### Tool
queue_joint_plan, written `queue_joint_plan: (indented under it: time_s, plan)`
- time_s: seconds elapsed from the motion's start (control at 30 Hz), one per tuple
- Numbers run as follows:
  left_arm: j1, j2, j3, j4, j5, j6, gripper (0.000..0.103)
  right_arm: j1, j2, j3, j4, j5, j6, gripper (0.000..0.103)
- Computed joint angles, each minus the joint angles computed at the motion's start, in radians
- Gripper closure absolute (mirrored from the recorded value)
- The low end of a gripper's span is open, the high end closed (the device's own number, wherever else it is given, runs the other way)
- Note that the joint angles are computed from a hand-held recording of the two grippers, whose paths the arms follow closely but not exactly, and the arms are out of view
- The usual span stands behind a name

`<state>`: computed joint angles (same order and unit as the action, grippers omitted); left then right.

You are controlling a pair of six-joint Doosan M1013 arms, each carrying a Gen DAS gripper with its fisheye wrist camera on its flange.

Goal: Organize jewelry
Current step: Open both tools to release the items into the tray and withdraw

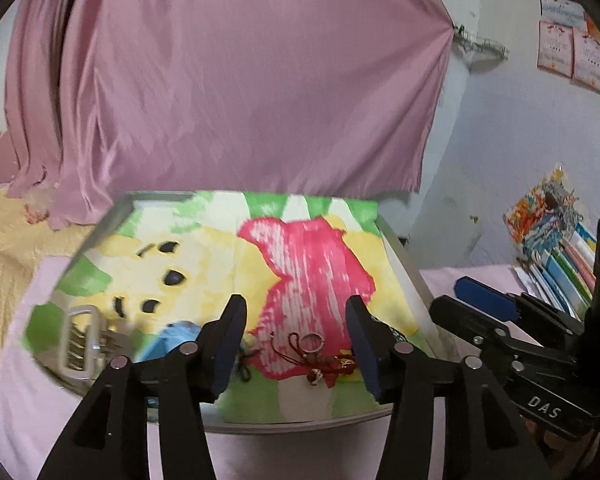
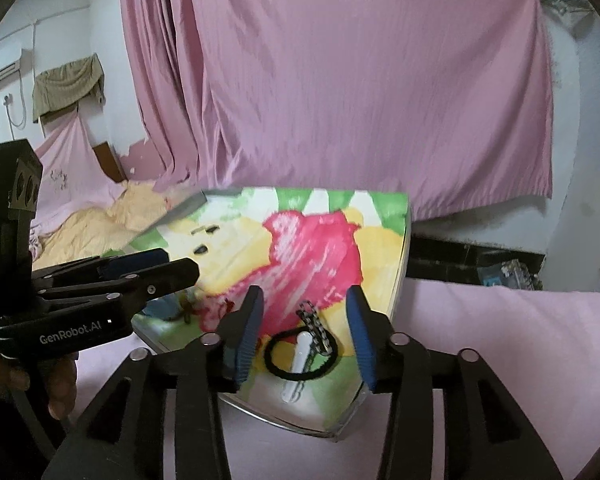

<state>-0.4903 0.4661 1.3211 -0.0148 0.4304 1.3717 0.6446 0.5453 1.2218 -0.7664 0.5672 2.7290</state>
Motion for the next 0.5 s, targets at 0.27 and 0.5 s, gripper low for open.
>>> queue_joint_plan:
  time_s: [0.27,0.5]
  plan:
    - [0.013,-0.079,0.113,0.164,-0.139,-0.184,0.025,0.053,-0.026,0.030,-0.281,0.032,0.264,0.041]
    - [0.024,-0.147,0.210,0.457,-0.232,-0.471,0.010,0.111,-0.042,0.050,-0.469,0.099,0.443,0.031]
